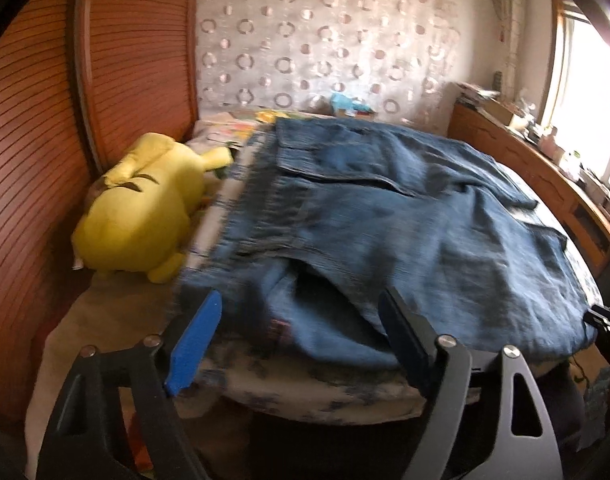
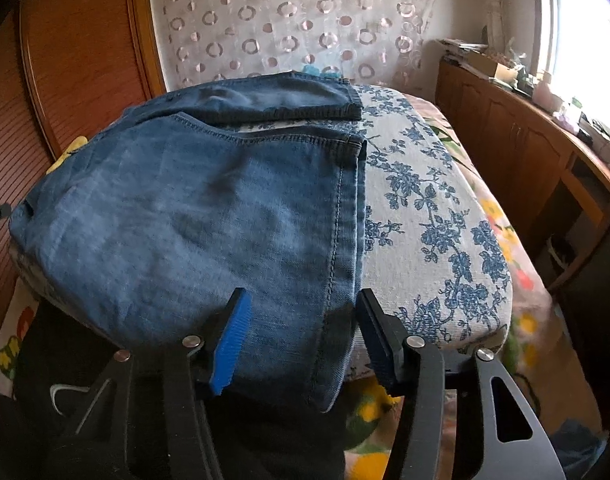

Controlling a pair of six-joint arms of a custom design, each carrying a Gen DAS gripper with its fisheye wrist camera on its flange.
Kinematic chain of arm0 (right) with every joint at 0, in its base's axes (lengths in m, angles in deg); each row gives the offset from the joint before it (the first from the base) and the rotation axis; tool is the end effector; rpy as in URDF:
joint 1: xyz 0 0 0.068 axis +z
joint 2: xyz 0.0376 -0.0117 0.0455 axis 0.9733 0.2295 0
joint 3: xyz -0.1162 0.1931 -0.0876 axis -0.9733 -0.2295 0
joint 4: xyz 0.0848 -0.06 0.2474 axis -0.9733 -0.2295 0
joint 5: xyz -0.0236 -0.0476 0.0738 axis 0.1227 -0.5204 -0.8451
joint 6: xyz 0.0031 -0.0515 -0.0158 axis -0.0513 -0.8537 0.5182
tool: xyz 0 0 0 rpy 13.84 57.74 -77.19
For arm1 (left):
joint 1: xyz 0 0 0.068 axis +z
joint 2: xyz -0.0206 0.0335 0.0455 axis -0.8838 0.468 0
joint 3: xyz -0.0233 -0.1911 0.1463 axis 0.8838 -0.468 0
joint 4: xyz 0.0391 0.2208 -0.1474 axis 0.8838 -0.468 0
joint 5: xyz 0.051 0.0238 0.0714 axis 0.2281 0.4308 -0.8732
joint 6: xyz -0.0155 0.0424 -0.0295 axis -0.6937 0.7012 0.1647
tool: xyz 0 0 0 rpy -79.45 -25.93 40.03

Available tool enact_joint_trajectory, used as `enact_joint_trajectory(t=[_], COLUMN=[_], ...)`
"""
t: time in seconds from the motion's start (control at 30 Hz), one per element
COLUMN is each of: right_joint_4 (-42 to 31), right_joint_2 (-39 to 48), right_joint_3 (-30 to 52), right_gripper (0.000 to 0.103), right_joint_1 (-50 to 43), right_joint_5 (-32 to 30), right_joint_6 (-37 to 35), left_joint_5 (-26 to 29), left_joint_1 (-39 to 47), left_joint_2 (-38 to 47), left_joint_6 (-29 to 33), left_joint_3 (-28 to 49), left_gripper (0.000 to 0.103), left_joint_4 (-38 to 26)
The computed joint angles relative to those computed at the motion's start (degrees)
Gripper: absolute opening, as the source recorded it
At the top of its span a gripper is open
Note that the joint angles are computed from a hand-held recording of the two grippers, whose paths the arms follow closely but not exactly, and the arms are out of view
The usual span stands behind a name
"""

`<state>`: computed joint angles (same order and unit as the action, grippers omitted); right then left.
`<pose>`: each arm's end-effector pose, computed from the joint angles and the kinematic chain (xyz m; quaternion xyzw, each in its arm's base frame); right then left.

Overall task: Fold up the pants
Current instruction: 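Lower both grippers toward the jeans' leg hems and close on them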

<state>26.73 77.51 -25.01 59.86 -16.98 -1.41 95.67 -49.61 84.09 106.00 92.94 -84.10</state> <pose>0.1844 -0.0542 0.0990 0.1121 0.9116 -0.0418 0.3933 0.4468 0.0832 0.1181 0.1210 0.9004 -0.1030 0.4050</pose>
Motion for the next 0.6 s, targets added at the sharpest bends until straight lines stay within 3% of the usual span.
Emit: enact_joint_trajectory(t=[0.13,0.23,0.33,0.6], right_joint_4=[-2.30,-1.63,-2.43,-8.18], right_joint_2=[-1.79,-1.51,-2.08,-11.80], right_joint_3=[0.38,0.23,0.21,0.25], right_gripper=[0.046,0.030,0.013,0.008], right_joint_1=[0.32,1.35,1.41,0.70], right_joint_5=[1.06,1.89,0.45,-2.80], right_joint_6=[-0.17,-0.29,-1.51,-1.85], left_joint_5=[0.21,-0.62,-2.33,-2.23], left_joint_1=[2.17,2.59,2.19,2.17], left_joint_2=[3.81,7.40,11.20,16.54], left_joint_6=[-0.73,-0.40,-0.29,-0.58], left_joint_3=[5.26,9.16,13.13,20.00], left_gripper=[0.066,0.056,0.055,0.055], left_joint_4=[-1.97,-3.64,-5.19,-8.63])
